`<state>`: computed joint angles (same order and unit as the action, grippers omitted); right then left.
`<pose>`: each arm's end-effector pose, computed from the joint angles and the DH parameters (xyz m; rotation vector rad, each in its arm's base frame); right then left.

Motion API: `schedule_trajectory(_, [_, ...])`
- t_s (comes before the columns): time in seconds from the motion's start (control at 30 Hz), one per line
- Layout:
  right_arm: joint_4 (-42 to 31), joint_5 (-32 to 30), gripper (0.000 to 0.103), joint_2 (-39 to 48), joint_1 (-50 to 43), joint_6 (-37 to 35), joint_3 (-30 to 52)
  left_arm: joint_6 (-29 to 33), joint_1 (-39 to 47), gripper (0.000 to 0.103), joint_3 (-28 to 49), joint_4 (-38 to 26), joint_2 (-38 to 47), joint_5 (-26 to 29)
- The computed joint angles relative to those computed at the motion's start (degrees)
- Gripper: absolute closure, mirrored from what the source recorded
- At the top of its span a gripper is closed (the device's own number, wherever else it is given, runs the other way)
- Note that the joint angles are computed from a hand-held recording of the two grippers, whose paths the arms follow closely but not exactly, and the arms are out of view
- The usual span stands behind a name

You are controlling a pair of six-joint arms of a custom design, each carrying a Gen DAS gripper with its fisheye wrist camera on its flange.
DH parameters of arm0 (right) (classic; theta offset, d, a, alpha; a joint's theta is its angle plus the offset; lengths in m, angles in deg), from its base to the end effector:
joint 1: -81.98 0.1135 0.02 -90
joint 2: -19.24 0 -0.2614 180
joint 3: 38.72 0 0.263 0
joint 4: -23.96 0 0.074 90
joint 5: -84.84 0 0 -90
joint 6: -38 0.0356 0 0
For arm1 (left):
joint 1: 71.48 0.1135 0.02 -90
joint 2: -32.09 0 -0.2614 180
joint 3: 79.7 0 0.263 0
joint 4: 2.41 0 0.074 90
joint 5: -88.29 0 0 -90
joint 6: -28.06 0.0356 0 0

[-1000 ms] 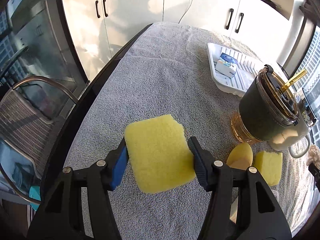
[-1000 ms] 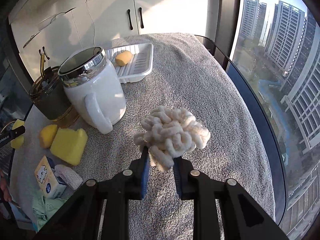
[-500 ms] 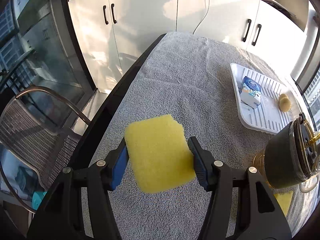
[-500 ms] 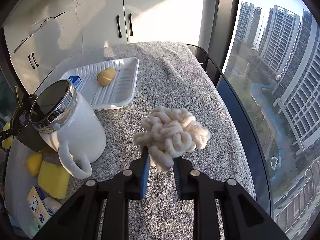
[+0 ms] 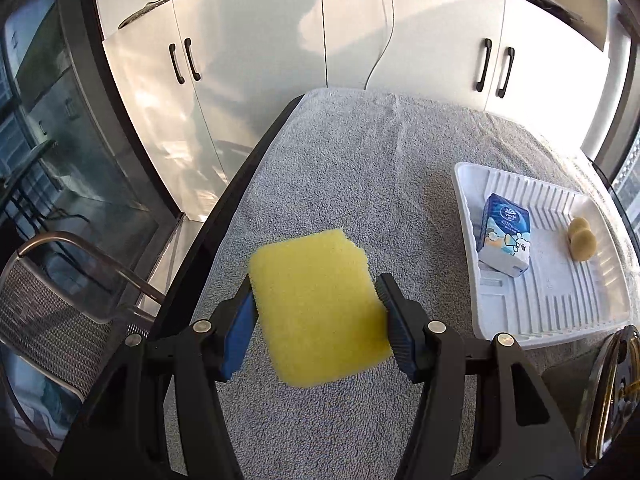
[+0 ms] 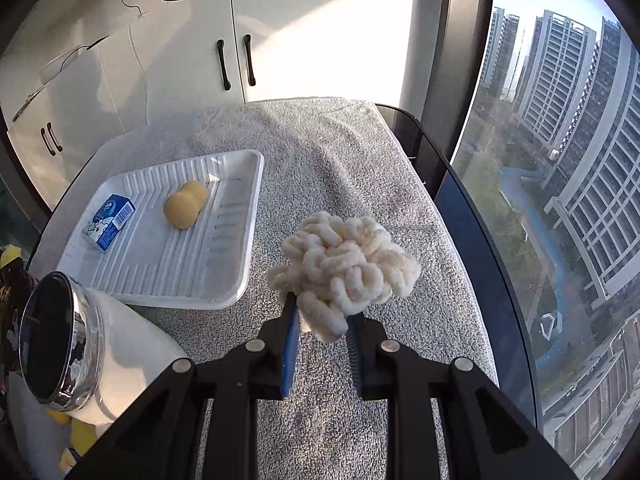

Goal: Organize soft objects
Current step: 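Carry the yellow sponge with the left tool while the right tool carries the scrunchie over the tray, then release the scrunchie from the right tool while the left tool lowers and releases the yellow sponge into the tray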

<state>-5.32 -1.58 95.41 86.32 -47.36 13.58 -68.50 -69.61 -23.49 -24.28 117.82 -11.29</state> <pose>0.2631 0.0177 0.1732 0.0325 2.4957 -0.0127 0.2971 0.0156 0.1593 -0.2525 2.4450 0.1705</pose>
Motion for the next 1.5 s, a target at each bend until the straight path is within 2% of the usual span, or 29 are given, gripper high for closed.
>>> schedule_trajectory(0.13, [0.98,-2.39,0.079,5.5,-0.42,-0.07,4.0,1.65,-2.19,0.047,4.41,1.03,4.62,0.38])
schedule_trajectory(0.27, [0.62,-4.9,0.079,12.34,0.4,0.36,9.75,2.94,-4.24,0.047,9.89,-0.27,9.37,3.88])
schedule_trajectory(0.4, [-0.49,-5.2,0.079,17.22,2.52,0.33,14.91,3.53,-6.43,0.047,15.31,-2.82,13.42,6.31])
schedule_trajectory(0.67, [-4.62,-9.91,0.079,25.06,5.5,-0.31,23.42,5.43,-8.78,0.047,24.26,-8.9,20.49,13.89])
schedule_trajectory(0.73, [-5.75,-10.32,0.079,26.64,6.17,-0.39,24.87,6.0,-9.22,0.047,25.25,-10.23,21.52,15.51])
schedule_trajectory(0.87, [-7.63,-12.36,0.079,29.26,6.82,-0.54,27.07,7.86,-10.86,0.047,25.2,-10.69,22.31,14.93])
schedule_trajectory(1.07, [-9.05,-15.1,0.079,31.9,7.39,0.8,29.28,8.62,-10.94,0.045,26.81,-13.43,24.24,18.59])
schedule_trajectory(1.2, [-10.34,-16.59,0.076,32.87,7.41,1.27,30.4,8.98,-10.84,0.043,27.66,-15.17,24.61,19.24])
schedule_trajectory(1.23, [-10.6,-16.43,0.076,33.0,7.48,1.34,30.62,8.87,-10.75,0.039,28.38,-16.22,25.09,19.59])
schedule_trajectory(1.3, [-11.06,-16.3,0.07,33.2,7.58,1.48,31.0,8.71,-10.38,0.036,30.95,-19.6,27.05,21.69])
schedule_trajectory(1.37, [-11.25,-16.48,0.059,33.28,7.52,1.71,31.17,7.84,-10.61,0.035,31.25,-20.08,27.22,21.22])
schedule_trajectory(1.5, [-11.46,-16.65,0.058,32.55,7.48,1.84,30.75,7.02,-10.75,0.035,31.14,-20.75,26.54,21.05])
